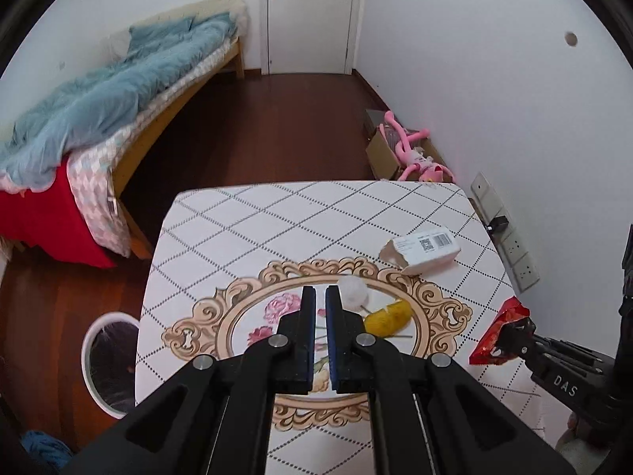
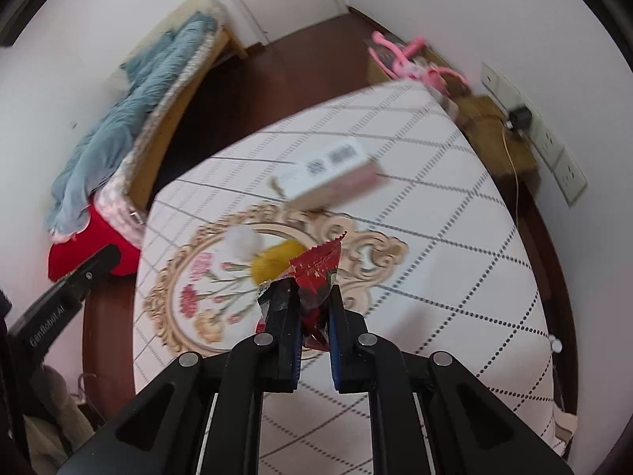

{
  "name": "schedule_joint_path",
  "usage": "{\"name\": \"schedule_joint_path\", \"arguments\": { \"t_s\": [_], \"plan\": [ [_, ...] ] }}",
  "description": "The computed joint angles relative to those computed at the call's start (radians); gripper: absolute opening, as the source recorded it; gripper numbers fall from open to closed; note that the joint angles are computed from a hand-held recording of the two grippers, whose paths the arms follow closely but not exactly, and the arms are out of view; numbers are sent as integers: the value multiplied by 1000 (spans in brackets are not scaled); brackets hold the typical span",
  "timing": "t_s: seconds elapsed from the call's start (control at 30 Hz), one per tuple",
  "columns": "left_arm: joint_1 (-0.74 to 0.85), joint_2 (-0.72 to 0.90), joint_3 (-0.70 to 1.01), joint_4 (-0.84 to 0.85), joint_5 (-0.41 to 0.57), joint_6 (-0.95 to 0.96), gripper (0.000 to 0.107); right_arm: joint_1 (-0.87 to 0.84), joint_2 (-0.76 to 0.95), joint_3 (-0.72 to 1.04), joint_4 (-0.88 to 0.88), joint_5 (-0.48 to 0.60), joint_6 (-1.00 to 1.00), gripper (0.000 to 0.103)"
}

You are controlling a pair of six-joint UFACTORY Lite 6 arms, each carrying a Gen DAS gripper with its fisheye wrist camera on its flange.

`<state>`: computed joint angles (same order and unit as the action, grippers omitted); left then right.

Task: Collect trash
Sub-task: 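Grasp the yellow lemon peel with the left tool while the right tool holds the red packet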

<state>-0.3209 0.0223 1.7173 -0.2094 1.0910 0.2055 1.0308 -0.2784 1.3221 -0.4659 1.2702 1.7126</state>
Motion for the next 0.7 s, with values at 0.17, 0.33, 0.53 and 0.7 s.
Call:
{"name": "schedule_joint_path", "arguments": {
  "t_s": [0.17, 0.33, 0.53, 0.7],
  "plan": [
    [-2, 71, -52, -46, 0, 58, 6, -59, 11, -15, 41, -30, -33, 11],
    [-114, 133, -117, 25, -66, 18, 60, -204, -81, -196, 142, -127, -97, 11],
    [-219, 236, -100, 58, -137, -38, 90, -332, -195, -371, 232, -184, -170, 11],
    [-309, 353, -48, 104, -133, -67, 88, -400, -244, -448, 258, -209, -218, 11]
  ]
}}
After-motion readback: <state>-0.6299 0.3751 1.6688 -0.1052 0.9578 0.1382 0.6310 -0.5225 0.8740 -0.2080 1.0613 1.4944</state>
